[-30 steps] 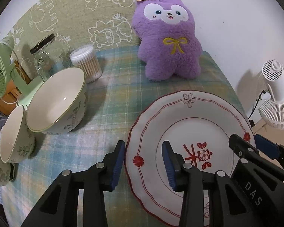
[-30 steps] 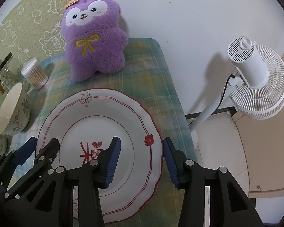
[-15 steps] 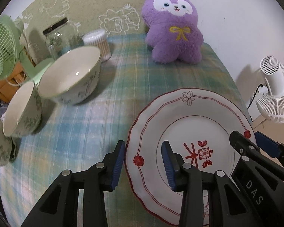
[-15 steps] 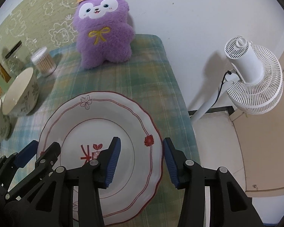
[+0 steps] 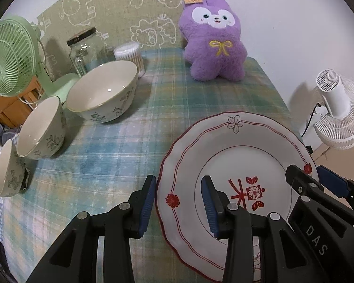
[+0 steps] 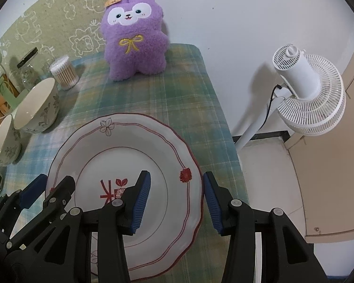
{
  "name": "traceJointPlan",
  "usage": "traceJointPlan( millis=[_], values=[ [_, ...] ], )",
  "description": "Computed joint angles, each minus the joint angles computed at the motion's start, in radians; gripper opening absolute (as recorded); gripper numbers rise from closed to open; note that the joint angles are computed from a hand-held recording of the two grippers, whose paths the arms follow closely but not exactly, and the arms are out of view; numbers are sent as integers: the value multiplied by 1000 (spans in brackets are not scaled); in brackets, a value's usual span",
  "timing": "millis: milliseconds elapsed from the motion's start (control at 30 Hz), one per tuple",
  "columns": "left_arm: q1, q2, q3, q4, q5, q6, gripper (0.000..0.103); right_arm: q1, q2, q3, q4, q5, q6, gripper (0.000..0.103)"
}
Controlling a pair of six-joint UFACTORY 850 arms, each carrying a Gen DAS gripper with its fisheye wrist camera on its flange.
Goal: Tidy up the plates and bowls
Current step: 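Lower the red-rimmed white plate onto the yellow plate stack with both tools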
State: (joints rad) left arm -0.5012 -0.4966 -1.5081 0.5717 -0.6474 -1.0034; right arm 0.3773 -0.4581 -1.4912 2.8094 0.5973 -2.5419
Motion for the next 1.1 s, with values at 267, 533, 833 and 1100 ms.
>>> traceJointPlan(
  millis=[267, 533, 833, 1100],
  values=[
    [-24, 66, 51, 26, -14, -43, 38, 12, 76, 67, -19, -9, 24, 50],
    [-59, 144, 128, 73, -19, -90, 38, 30, 164, 153, -39, -7, 72, 50],
    [-86, 227, 218, 53, -8, -87, 38, 73, 255, 250, -101, 22, 179, 50],
    [-117, 300, 311, 17, 21, -51, 38, 116, 336, 346, -161, 70, 298, 50]
  ],
)
